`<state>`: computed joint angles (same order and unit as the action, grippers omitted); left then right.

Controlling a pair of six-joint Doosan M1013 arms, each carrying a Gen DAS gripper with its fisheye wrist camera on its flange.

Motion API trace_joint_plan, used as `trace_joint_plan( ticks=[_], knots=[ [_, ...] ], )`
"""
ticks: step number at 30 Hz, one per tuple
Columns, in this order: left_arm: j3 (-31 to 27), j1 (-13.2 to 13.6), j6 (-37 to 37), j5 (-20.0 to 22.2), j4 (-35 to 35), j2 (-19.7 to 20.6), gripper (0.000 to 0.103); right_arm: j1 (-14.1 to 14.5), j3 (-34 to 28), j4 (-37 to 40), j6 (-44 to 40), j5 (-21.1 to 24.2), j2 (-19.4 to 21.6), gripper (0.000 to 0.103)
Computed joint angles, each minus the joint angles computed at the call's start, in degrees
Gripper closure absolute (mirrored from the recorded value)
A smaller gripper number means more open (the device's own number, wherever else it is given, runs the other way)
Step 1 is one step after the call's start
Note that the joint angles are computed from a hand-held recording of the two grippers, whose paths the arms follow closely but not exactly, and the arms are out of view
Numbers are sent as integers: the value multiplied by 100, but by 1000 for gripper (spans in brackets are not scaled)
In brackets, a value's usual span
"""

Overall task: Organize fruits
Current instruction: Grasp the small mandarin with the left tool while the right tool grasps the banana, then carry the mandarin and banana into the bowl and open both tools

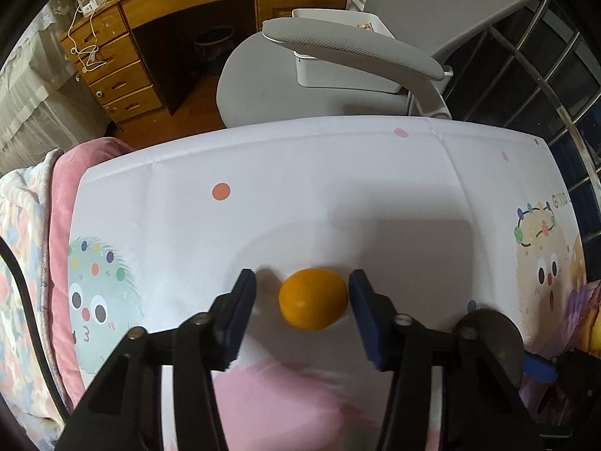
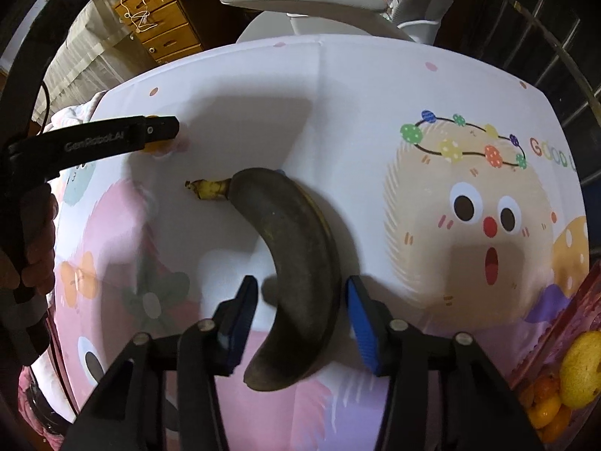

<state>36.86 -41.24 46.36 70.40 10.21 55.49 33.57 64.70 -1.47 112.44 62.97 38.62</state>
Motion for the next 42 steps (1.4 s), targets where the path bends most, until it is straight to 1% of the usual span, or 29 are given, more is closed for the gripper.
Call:
trace_joint_plan(
  ticks=[2,3,6,12,16,17,19,23,28,34,37,42],
  knots=[
    [78,8,76,-127,-63,-38,68,28,-21,-127,27,-2,14,62],
    [125,8,129,-213,-98,-62,70,33,-32,-174,31,5,23,64],
    [99,-19,180,-185,-18,-51,70,59,-57,-334,106,55,38,70],
    [264,-61,107,-263,3,-174,70,49,-23,-287,128,30,12,72],
    [447,-113,-248,-292,149,-324,70,57,23,-283,192,-3,-39,73],
    [496,-131,-372,-272,207,-369,70,60,64,-299,204,-42,-74,73],
    [699,-156,-612,-383,276,-515,70,68,138,-315,228,-154,-150,73],
    [951,-214,-894,-450,432,-735,70,73,219,-369,224,-289,-274,74],
    [1167,-315,-1055,-605,605,-981,70,74,366,-388,258,-435,-524,74],
    [1131,-473,-933,-655,685,-1088,70,9,663,-262,491,-579,-884,74],
    [1020,-568,-826,-715,672,-1070,70,-52,936,-175,673,-661,-1139,74],
    [628,-720,-321,-766,448,-892,70,-158,1465,-99,1107,-828,-1577,74]
  ],
)
